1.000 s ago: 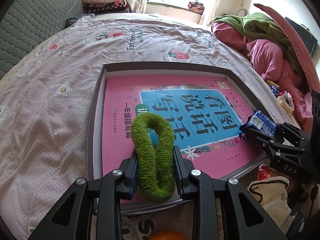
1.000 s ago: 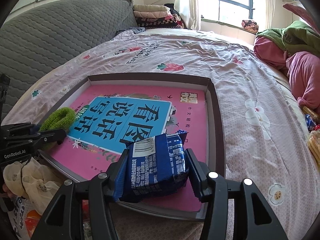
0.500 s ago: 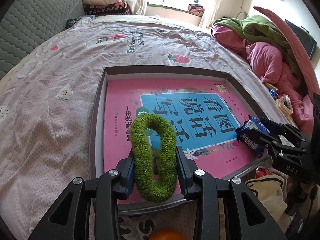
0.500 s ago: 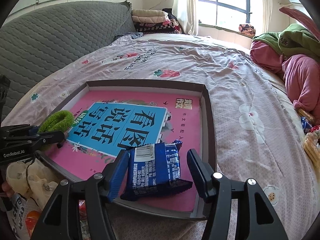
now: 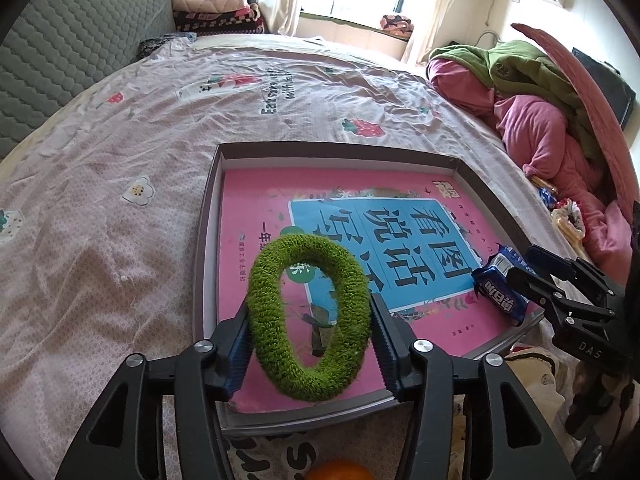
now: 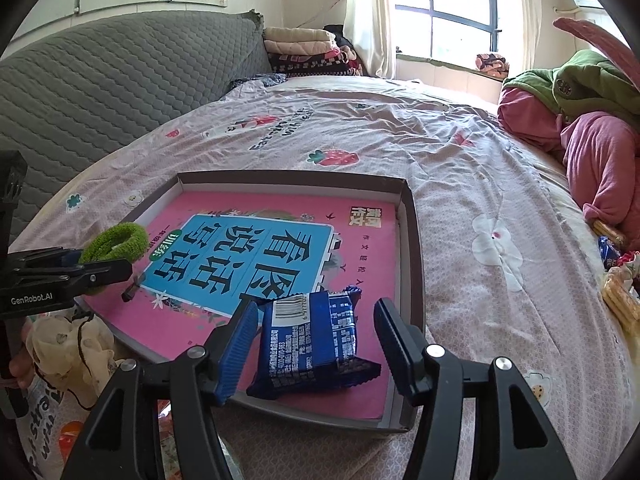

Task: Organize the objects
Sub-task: 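Open the left gripper to drop the ring while the right releases the packet in the box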

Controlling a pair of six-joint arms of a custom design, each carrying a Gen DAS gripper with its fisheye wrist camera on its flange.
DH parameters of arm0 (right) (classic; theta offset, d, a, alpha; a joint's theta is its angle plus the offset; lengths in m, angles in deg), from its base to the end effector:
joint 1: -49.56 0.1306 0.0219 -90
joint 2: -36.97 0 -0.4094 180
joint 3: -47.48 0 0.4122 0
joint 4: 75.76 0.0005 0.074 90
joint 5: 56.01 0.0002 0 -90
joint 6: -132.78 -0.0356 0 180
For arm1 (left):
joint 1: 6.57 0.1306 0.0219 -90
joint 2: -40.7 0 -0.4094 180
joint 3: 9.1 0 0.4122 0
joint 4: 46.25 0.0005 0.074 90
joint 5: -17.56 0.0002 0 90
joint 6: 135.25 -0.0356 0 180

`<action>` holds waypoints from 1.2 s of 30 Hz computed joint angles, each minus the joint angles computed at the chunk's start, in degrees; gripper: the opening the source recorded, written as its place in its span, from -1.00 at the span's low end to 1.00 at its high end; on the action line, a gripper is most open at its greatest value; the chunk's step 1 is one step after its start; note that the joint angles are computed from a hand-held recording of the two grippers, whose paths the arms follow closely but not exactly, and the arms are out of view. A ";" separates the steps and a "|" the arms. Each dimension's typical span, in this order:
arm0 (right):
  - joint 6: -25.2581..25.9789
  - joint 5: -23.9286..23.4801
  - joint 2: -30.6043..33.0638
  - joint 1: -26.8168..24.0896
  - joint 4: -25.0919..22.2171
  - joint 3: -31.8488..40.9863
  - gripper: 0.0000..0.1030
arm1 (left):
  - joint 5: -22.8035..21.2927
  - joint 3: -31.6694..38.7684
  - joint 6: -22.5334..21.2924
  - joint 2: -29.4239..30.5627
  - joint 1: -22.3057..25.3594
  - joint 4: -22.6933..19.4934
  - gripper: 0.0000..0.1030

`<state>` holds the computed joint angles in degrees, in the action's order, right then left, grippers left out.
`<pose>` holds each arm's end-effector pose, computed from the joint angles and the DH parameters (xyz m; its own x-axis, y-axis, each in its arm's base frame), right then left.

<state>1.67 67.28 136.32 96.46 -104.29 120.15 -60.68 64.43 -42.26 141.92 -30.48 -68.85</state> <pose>0.3670 0.3629 0.2642 -0.6834 0.0741 -0.7263 0.0703 0.9969 0.0355 0.4868 -0.2243 0.2568 -0.7292 0.2674 -0.6299 0.4784 0.8573 -0.1899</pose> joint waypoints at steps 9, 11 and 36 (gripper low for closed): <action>0.35 0.42 -0.33 0.18 0.40 -0.24 0.17 | -0.15 -0.35 0.36 -0.63 0.36 1.35 0.21; 0.42 0.66 -0.42 0.24 0.53 -0.29 0.17 | -0.08 -0.37 0.61 -0.86 0.49 1.55 0.22; 3.80 6.39 -3.71 3.69 5.41 -1.60 0.18 | -3.08 -7.18 1.63 -11.10 -0.16 6.61 0.24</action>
<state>5.47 73.67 132.61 100.16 -98.87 118.56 -63.77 57.25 -40.64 130.83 -30.64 -62.24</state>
